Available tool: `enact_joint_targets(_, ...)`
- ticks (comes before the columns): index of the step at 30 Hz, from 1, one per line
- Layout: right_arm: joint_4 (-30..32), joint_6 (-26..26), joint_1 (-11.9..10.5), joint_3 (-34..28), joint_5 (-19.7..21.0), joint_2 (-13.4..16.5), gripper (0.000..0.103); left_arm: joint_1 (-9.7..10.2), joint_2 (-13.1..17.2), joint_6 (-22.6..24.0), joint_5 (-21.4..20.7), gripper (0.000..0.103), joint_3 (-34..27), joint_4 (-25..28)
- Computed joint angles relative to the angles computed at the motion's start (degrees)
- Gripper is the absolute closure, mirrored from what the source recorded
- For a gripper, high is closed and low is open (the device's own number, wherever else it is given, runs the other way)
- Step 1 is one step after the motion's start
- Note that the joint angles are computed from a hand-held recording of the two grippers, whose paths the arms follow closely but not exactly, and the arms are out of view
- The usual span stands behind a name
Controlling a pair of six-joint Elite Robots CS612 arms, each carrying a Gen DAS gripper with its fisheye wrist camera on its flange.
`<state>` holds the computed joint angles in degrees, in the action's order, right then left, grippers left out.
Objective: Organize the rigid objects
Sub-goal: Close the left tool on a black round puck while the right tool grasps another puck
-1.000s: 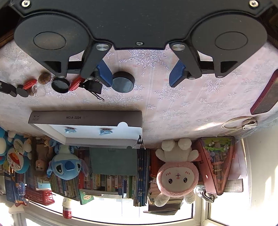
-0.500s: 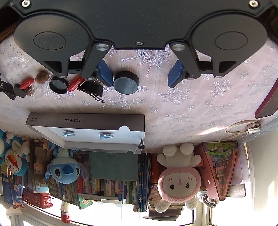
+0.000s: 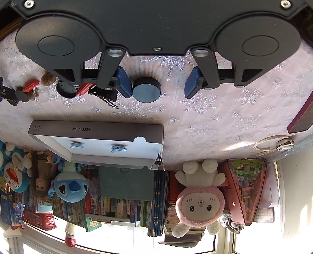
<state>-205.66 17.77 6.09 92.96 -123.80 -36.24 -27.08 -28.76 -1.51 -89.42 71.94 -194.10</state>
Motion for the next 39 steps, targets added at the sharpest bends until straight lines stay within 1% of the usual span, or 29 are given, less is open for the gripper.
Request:
enact_joint_targets(3, 0.2, 0.3, -0.1, -0.2, 0.2, 0.1, 0.047, 0.06, 0.2, -0.4, 0.0, 0.041, -0.3, -0.2)
enact_joint_targets(11, 0.6, -1.0, 0.1, -0.9, -0.4, 0.5, 0.047, 0.06, 0.4, -0.7, -0.4, 0.041, -0.4, -0.9)
enact_joint_targets(15, 0.5, -1.2, 0.2, -1.1, -0.8, 0.7, 0.047, -0.13, 0.5, -0.1, -0.3, 0.042, -0.3, -1.6)
enact_joint_targets(17, 0.4, -1.1, 0.2, -1.1, -0.8, 0.7, 0.047, -0.32, 0.5, 0.6, 0.3, 0.044, -0.3, -1.8)
enact_joint_targets(19, 0.4, -1.2, 0.2, -1.2, -0.9, 0.8, 0.047, -0.49, 0.5, 1.3, 1.0, 0.052, -0.2, -1.6)
enact_joint_targets(20, 0.4, -1.1, 0.2, -1.2, -0.9, 0.8, 0.047, -0.49, 0.5, 1.6, 0.8, 0.053, -0.3, -1.5)
enact_joint_targets(23, 0.2, -1.3, 0.3, -1.2, -1.2, 0.9, 0.047, -0.48, 0.4, 2.3, 0.0, 0.062, 0.0, -1.4)
enact_joint_targets(25, 0.1, -1.3, 0.3, -1.2, -1.2, 0.9, 0.047, -0.48, 0.2, 2.8, -0.7, 0.071, 0.1, -1.1)
enact_joint_targets(29, 0.0, -1.0, 0.4, -1.2, -1.3, 1.0, 0.048, -0.61, 0.0, 2.4, -0.5, 0.073, 0.6, -1.2)
enact_joint_targets(31, 0.2, -0.6, 0.3, -1.1, -0.9, 0.8, 0.050, -0.50, -0.2, 1.5, -0.7, 0.073, 0.6, -1.2)
enact_joint_targets(32, 0.1, -0.3, 0.1, -0.8, 0.1, 0.6, 0.056, -0.40, -0.3, 1.2, -1.0, 0.073, 0.6, -1.1)
enact_joint_targets(33, 0.0, 0.0, -0.1, -0.5, 0.8, 0.3, 0.065, -0.30, -0.4, 0.9, -1.3, 0.073, 0.7, -1.3)
enact_joint_targets(36, -0.2, -0.3, -0.2, -0.4, 1.2, 0.0, 0.066, -0.05, -0.7, 0.4, -1.8, 0.073, 0.7, -1.7)
enact_joint_targets(39, -0.8, -1.1, -0.1, -0.4, 0.5, 0.0, 0.066, -0.01, -0.9, -0.1, -0.9, 0.073, 0.8, -2.3)
